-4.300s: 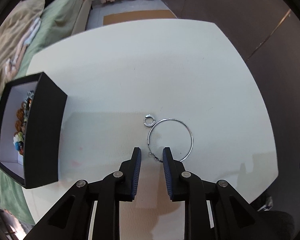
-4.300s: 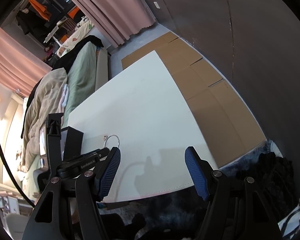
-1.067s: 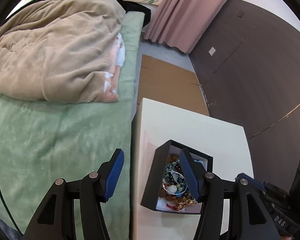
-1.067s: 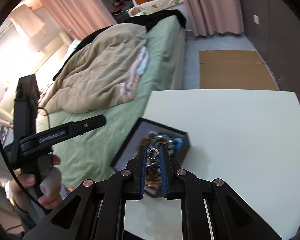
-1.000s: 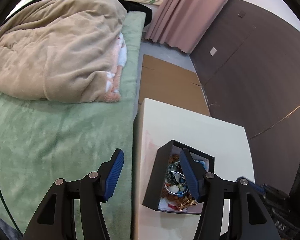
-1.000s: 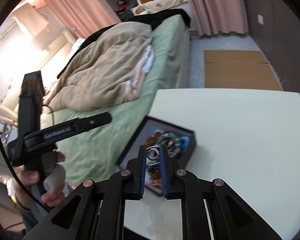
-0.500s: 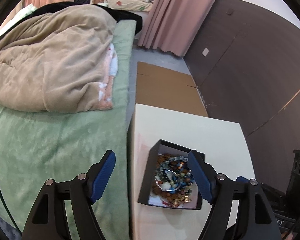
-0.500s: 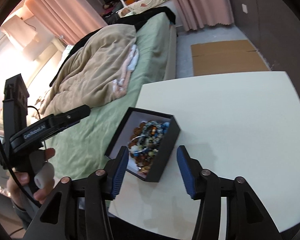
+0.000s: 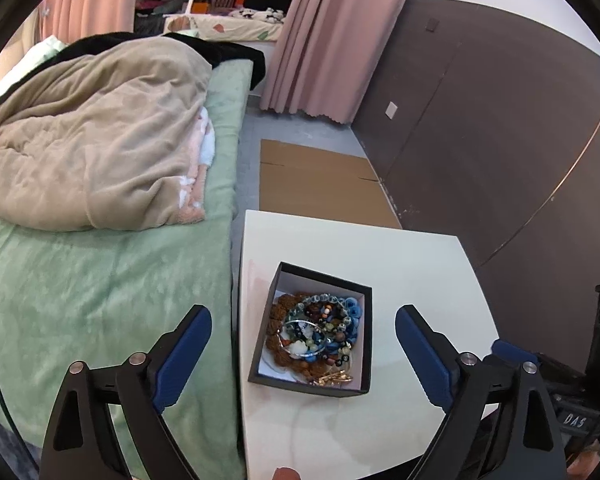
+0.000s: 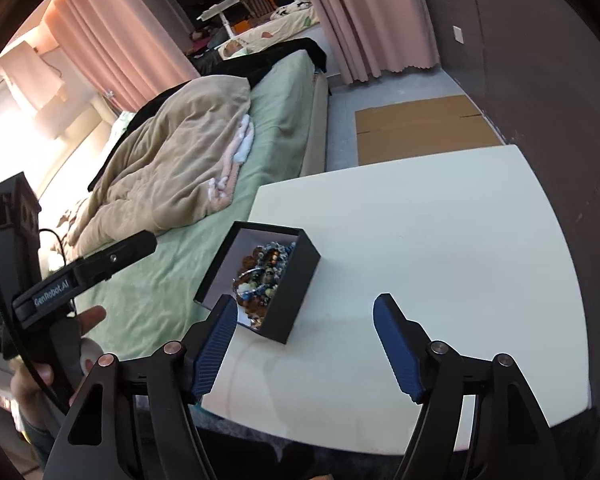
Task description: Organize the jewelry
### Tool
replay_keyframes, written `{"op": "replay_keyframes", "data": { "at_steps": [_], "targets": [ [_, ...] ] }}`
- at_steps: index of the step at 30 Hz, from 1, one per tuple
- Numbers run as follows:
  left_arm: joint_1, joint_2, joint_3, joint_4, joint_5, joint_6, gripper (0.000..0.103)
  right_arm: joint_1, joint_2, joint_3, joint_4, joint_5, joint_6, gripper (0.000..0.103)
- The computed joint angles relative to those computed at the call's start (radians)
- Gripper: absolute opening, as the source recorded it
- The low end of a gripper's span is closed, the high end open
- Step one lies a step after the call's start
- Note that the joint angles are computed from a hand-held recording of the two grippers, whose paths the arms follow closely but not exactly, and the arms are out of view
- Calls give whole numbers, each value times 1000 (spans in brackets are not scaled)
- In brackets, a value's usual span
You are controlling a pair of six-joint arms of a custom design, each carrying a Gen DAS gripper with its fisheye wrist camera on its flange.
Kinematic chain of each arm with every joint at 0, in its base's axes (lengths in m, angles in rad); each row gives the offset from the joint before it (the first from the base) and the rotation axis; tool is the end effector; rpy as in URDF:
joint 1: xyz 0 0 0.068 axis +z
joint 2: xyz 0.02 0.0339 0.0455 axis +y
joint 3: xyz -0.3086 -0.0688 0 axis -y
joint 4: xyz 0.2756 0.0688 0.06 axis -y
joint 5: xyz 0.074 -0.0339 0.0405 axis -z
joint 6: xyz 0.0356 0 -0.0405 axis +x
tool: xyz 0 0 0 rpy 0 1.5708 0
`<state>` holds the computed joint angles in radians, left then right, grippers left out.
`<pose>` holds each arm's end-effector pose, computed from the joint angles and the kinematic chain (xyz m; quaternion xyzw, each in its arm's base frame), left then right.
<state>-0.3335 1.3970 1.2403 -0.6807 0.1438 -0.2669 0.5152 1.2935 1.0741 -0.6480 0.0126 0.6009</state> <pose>0.3020 -0.1100 0.3526 0.0567 0.9297 -0.1698 0.3218 0.2512 0.1417 0.3253 0.0424 0.9378 0.1774 0.2954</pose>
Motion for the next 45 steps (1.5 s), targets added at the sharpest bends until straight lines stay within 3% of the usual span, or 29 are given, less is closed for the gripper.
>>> {"op": "replay_keyframes", "data": {
  "at_steps": [3, 11, 27, 41, 45],
  "targets": [
    [-21, -19, -19, -8, -15, -15, 93, -7, -38, -13, -21, 27, 10, 92],
    [-132, -112, -76, -10, -102, -6, 95, 0, -122, -44, -99, 108, 17, 93],
    [-364, -289, -170, 26, -296, 5, 102, 164, -288, -46, -325, 417, -9, 94],
    [-473, -315, -212, 65, -445, -7, 102, 306, -361, -63, -335, 624, 48, 94],
    [-481, -315, -214, 66, -466, 4, 102, 302, -355, -66, -315, 612, 28, 94]
  ]
}}
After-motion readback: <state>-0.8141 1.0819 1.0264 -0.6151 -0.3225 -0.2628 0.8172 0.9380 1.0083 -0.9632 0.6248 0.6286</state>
